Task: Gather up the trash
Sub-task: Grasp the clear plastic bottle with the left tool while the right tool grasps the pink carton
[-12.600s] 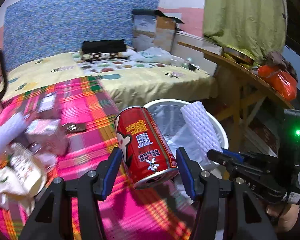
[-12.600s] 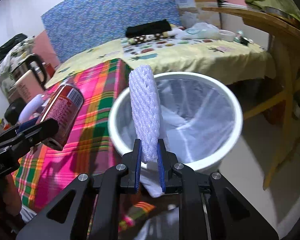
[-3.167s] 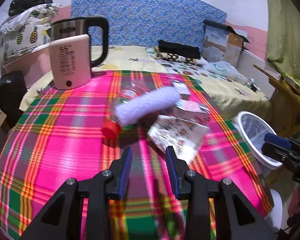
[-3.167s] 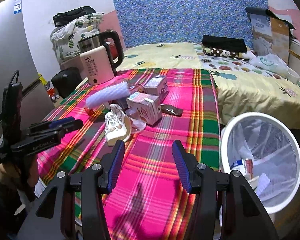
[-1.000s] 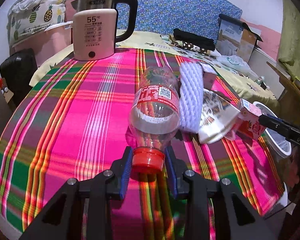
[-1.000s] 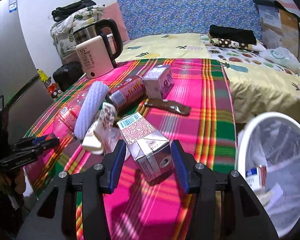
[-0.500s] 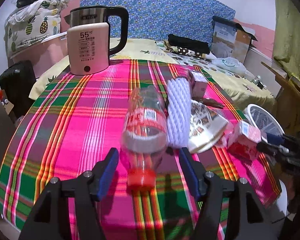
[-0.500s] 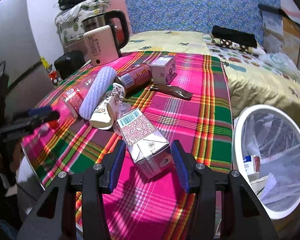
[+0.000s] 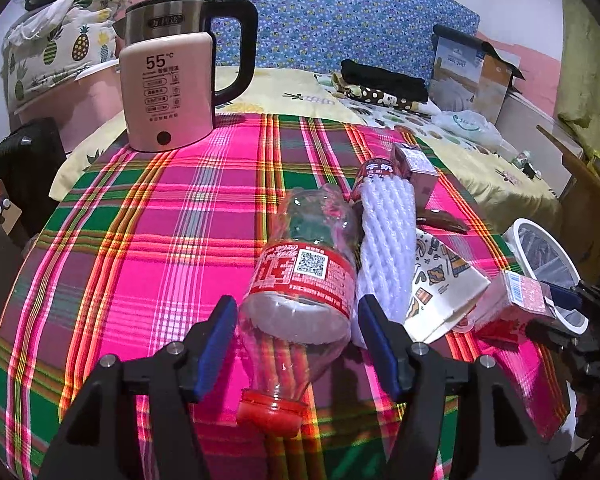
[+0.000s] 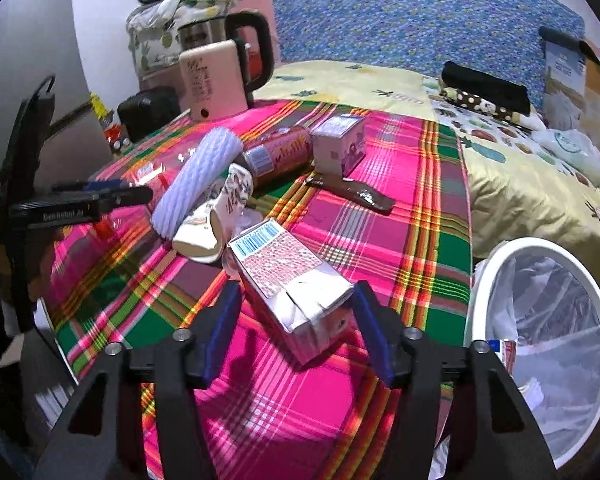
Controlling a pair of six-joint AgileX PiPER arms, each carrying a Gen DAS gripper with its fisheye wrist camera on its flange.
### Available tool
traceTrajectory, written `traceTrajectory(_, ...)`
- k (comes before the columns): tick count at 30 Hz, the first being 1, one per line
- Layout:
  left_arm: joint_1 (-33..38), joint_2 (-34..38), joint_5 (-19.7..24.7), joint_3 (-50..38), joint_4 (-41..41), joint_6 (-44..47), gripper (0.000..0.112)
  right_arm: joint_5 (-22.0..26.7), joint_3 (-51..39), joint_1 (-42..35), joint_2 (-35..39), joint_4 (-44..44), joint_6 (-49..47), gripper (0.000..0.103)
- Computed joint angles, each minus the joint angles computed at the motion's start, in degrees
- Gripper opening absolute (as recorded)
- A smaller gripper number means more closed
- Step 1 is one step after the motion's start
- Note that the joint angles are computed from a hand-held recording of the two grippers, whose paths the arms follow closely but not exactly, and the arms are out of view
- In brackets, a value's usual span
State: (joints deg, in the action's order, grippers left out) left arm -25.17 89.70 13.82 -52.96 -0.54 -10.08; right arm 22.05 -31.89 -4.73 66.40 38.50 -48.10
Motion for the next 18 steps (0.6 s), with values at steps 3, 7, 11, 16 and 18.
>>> traceTrajectory(3,0.65,0.34,0.13,-0.76,-2.45,3.76,0.067,-0.17,0.14,-0.27,-0.25,1.88,-2.85,0.061)
traceTrajectory(7,1.43,1.53,0.04,-1.91,-6.5,10.33,0.07,0.59,-0.34,-1.6,0.56,5.94,-7.55,0.061)
traceTrajectory(11,1.71,3.24,0.58,-3.27,-10.44,15.99,0.07,-0.02,-0.88,-1.74,1.64,8.13,-9.97,0.061)
traceTrajectory(16,1.07,3.2,-0.73,-2.31,-13.78,18.49,0.065,-0.66,-1.32,-1.37,2.48,8.42,-10.5,0.061)
traceTrajectory(18,0.82,2.78,-1.18,-1.75,-11.79,15.87,0.065,0.21,-1.59,-1.79,2.55,8.08,-10.01,0.061)
